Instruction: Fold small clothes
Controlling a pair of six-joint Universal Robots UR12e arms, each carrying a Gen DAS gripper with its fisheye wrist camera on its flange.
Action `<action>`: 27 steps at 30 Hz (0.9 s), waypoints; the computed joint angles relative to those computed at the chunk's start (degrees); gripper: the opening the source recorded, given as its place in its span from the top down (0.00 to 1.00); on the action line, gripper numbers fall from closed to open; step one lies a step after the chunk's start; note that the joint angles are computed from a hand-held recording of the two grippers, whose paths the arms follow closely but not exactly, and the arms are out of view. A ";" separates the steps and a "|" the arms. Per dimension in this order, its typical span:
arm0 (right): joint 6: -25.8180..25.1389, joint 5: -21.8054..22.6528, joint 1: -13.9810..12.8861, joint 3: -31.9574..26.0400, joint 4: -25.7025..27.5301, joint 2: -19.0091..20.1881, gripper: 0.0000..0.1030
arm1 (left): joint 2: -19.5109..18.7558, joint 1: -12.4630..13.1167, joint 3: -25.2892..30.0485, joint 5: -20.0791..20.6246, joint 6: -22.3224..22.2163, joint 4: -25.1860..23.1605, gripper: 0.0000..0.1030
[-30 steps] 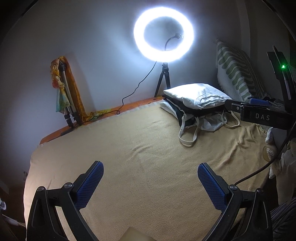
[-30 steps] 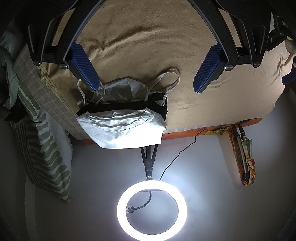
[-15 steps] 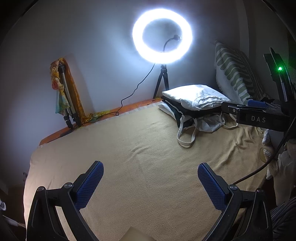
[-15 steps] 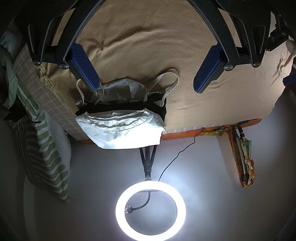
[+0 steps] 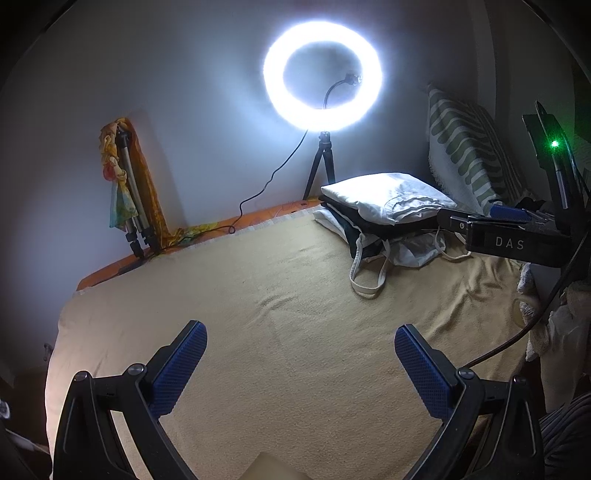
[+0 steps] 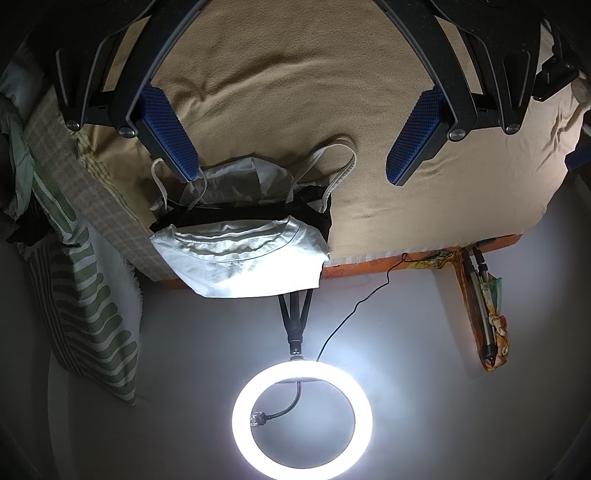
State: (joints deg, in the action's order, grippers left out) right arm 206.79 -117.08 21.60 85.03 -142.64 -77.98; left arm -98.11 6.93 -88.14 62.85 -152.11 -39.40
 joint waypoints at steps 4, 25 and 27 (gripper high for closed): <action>-0.14 0.18 -0.09 0.00 0.03 -0.03 0.00 | 0.11 0.05 -0.12 -0.16 -0.07 0.18 0.00; 0.29 0.52 -0.13 -0.07 0.18 -0.04 0.00 | 0.14 0.13 0.10 -0.49 -0.32 0.33 0.00; 0.31 0.56 -0.16 -0.04 0.17 -0.07 0.00 | 0.15 0.17 0.04 -0.68 -0.25 0.38 0.00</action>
